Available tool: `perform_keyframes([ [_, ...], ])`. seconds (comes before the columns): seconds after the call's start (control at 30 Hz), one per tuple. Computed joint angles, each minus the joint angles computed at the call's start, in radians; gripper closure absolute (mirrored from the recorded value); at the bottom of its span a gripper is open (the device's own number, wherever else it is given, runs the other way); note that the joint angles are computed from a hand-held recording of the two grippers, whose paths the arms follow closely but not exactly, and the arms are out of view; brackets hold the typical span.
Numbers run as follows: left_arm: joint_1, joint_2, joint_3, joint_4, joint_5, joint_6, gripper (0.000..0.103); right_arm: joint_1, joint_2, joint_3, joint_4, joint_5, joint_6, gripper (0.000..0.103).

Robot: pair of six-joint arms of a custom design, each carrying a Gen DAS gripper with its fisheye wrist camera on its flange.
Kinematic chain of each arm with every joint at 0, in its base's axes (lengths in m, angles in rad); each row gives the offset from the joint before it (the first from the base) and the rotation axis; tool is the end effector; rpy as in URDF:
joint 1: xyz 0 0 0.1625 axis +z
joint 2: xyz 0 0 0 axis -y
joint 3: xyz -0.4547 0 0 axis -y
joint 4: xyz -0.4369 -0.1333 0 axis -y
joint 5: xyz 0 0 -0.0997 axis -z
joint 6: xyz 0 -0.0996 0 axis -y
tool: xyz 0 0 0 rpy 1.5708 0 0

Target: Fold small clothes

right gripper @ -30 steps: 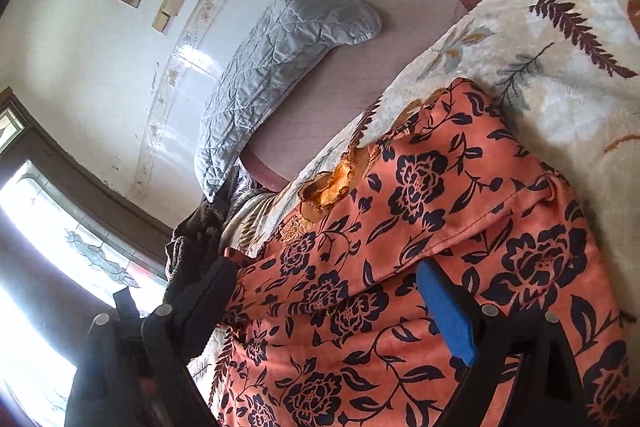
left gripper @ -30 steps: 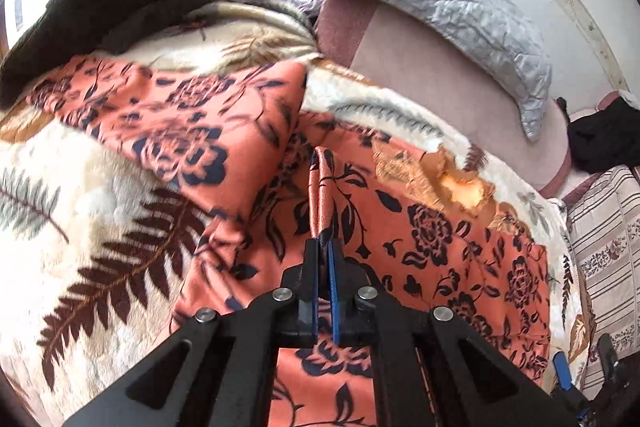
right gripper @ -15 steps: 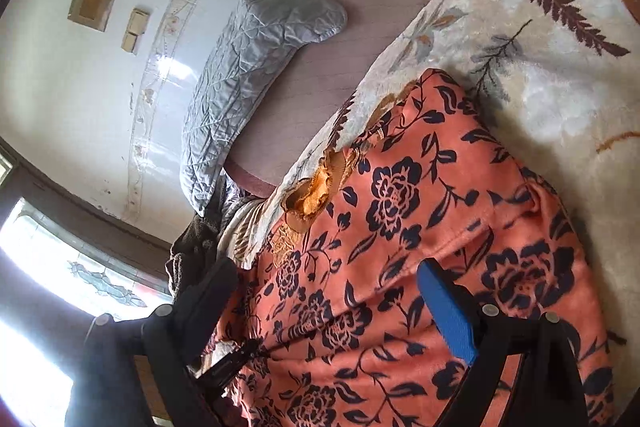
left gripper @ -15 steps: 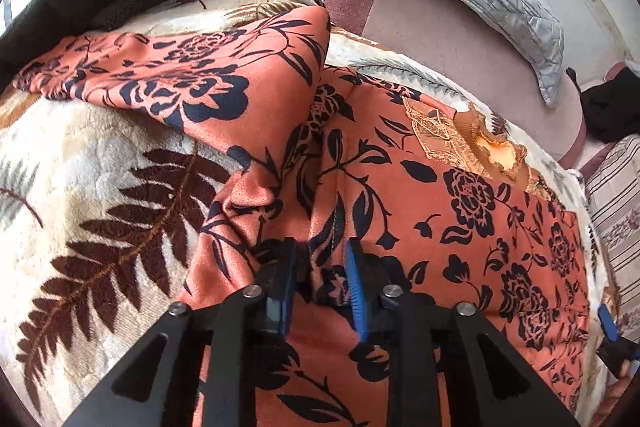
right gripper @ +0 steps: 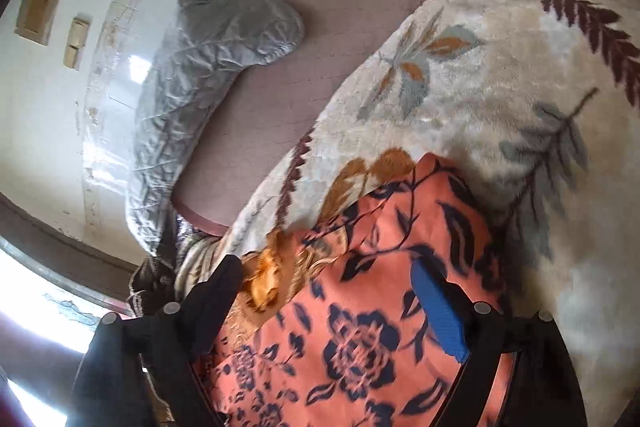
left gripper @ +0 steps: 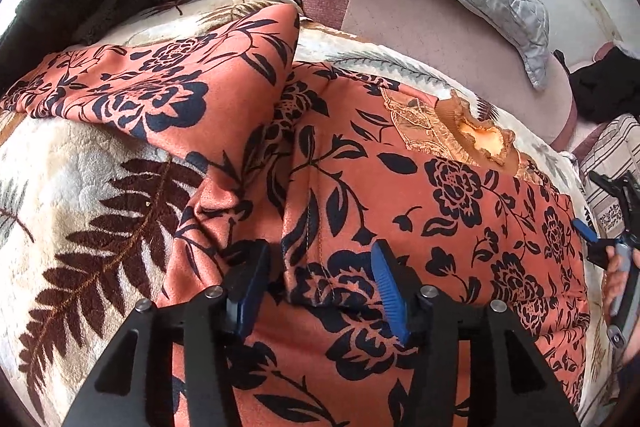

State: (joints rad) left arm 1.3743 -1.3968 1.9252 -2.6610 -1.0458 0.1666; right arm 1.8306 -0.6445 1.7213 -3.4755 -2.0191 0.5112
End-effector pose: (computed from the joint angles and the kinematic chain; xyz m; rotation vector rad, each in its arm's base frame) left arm 0.0652 -0.6108 0.3702 0.2641 2.5264 -0.7408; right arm 0.2680 -0.6574 0.0637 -0.6143 -2.6773 1.3470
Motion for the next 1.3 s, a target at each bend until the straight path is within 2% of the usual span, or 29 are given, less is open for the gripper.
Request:
perform_keyframes([
  [0.03, 0.001, 0.000, 0.000, 0.000, -0.004, 0.003, 0.048, -0.016, 0.005, -0.013, 0.036, -0.035, 0.021, 0.015],
  [0.07, 0.002, 0.000, -0.002, 0.003, -0.012, 0.006, 0.047, -0.030, 0.002, -0.007, 0.030, -0.032, 0.029, 0.016],
  [0.1, 0.004, -0.001, -0.004, 0.009, -0.022, 0.006, 0.044, -0.026, 0.005, 0.000, -0.017, -0.043, 0.035, 0.016],
  [0.17, 0.007, -0.004, -0.009, 0.021, -0.041, -0.002, 0.041, 0.020, 0.016, 0.009, -0.094, -0.112, 0.022, 0.015],
  [0.27, 0.012, -0.021, -0.016, 0.044, -0.083, -0.038, 0.040, 0.113, 0.025, 0.060, -0.179, -0.128, -0.076, 0.014],
  [0.33, 0.020, -0.048, -0.020, 0.066, -0.140, -0.043, 0.039, 0.173, 0.044, 0.103, -0.224, -0.124, -0.083, 0.013],
  [0.4, 0.037, -0.093, -0.023, 0.079, -0.213, -0.044, 0.038, 0.220, 0.080, 0.141, -0.300, -0.099, -0.041, 0.012],
  [0.47, 0.073, -0.135, -0.032, 0.056, -0.294, -0.082, 0.029, 0.246, 0.119, 0.159, -0.343, -0.045, 0.002, 0.010],
  [0.53, 0.125, -0.151, -0.080, 0.076, -0.351, -0.166, 0.022, 0.263, 0.141, 0.143, -0.290, -0.024, 0.003, 0.010],
  [0.6, 0.198, -0.129, -0.160, 0.093, -0.414, -0.267, 0.021, 0.272, 0.154, 0.103, -0.214, -0.013, -0.068, 0.010],
  [0.73, 0.303, 0.005, -0.392, 0.155, -0.379, -0.413, 0.023, 0.273, 0.184, 0.056, -0.186, 0.024, -0.149, 0.010],
  [0.83, 0.359, 0.115, -0.569, 0.228, -0.379, -0.508, 0.023, 0.264, 0.191, 0.054, -0.169, 0.051, -0.161, 0.010],
  [0.9, 0.380, 0.156, -0.630, 0.228, -0.392, -0.549, 0.023, 0.260, 0.192, 0.050, -0.155, 0.043, -0.170, 0.010],
  [1.0, 0.372, 0.178, -0.663, 0.207, -0.356, -0.548, 0.023, 0.250, 0.190, 0.048, -0.157, 0.052, -0.162, 0.010],
  [1.03, 0.370, 0.183, -0.669, 0.198, -0.341, -0.548, 0.029, 0.249, 0.188, 0.047, -0.160, 0.053, -0.160, 0.010],
  [1.07, 0.366, 0.190, -0.680, 0.204, -0.309, -0.548, 0.039, 0.248, 0.188, 0.045, -0.162, 0.060, -0.160, 0.010],
  [1.13, 0.351, 0.211, -0.723, 0.280, -0.172, -0.543, 0.098, 0.249, 0.188, 0.040, -0.161, 0.061, -0.170, 0.010],
  [1.2, 0.341, 0.219, -0.749, 0.319, -0.114, -0.511, 0.098, 0.253, 0.190, 0.035, -0.156, 0.053, -0.181, 0.010],
  [1.23, 0.315, 0.208, -0.731, 0.299, -0.039, -0.463, 0.098, 0.254, 0.191, 0.034, -0.158, 0.048, -0.183, 0.010],
  [1.3, 0.241, 0.170, -0.652, 0.158, 0.084, -0.297, 0.098, 0.255, 0.189, 0.038, -0.173, 0.039, -0.182, 0.010],
])
